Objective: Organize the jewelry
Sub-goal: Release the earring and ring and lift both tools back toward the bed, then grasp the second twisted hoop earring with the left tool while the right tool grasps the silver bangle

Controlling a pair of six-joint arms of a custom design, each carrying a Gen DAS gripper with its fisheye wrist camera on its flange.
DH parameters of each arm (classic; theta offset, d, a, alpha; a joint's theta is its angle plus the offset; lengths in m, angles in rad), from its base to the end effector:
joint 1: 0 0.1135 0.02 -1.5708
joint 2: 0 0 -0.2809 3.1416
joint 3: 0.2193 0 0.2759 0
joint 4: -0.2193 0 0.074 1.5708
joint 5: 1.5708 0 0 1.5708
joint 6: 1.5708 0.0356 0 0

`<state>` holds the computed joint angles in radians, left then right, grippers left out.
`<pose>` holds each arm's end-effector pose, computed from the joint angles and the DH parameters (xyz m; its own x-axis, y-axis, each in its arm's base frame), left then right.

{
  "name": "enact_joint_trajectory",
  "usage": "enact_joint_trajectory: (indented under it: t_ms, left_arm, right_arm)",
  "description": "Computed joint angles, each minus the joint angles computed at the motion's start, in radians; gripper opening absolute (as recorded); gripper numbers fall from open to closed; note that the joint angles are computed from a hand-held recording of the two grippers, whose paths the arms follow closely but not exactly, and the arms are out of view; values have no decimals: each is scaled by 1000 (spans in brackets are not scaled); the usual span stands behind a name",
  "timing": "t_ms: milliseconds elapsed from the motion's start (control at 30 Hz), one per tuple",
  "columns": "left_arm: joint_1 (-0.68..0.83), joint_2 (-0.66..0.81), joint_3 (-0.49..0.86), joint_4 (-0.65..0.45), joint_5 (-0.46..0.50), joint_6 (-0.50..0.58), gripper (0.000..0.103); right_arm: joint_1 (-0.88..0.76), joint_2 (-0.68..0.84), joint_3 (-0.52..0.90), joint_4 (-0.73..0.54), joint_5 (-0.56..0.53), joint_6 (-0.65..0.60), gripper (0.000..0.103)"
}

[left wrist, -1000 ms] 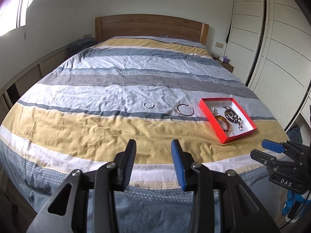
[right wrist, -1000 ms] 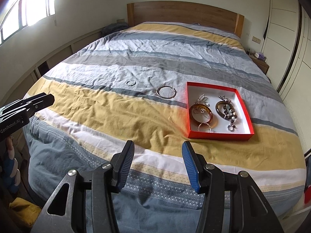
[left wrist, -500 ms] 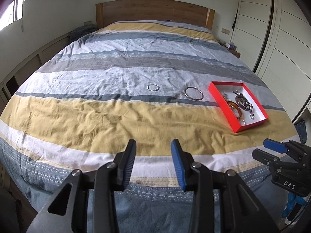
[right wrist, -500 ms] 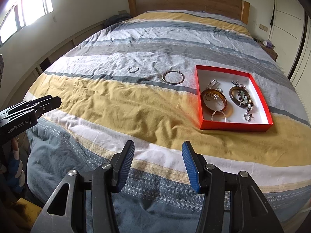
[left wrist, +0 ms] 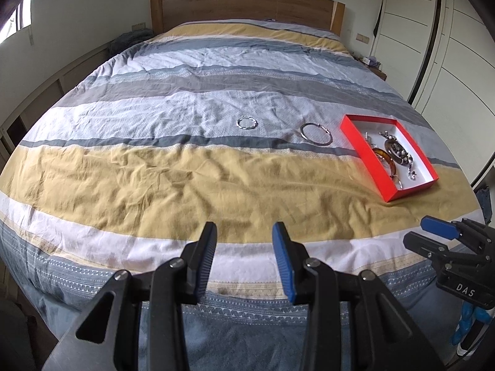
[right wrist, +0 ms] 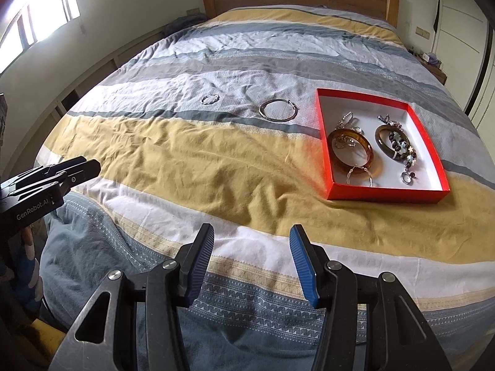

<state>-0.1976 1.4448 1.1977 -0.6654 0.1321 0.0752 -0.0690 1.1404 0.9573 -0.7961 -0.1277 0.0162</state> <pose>0.3201 -0.0689 0.2981 -0.7529 0.2267 -0.6179 0.3311 0.9418 -0.0579 0.2392 -0.0120 0.2880 -0.8280 0.0733 -0.5559 0.0110 0.9933 0.1147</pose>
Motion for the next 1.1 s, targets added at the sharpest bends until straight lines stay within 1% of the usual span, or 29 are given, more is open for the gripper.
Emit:
enact_joint_trajectory:
  t_ms: [267,500,700,800,967,1100]
  left_arm:
    - [15,91,22,13,5,-2,35]
    - [46,243,118,18,11,2,35]
    - [55,394,257,16,-9,-8,35]
    - [55,471,340,-2,-7,-17,35]
    - [54,608,516,-48,34,-26,35]
    - [44,723,688,-75,38,-11,35]
  right_arm:
    - [23,86,17,33,-8,3,50]
    - [31,225,90,73,-12,-33,50]
    - [25,374,207,112,-33,-71,50]
    - [19,447,270,127,-40,-84,50]
    - [3,575,386,135,-53,-112,50]
    - [-11,678,488,136,-67,-120,50]
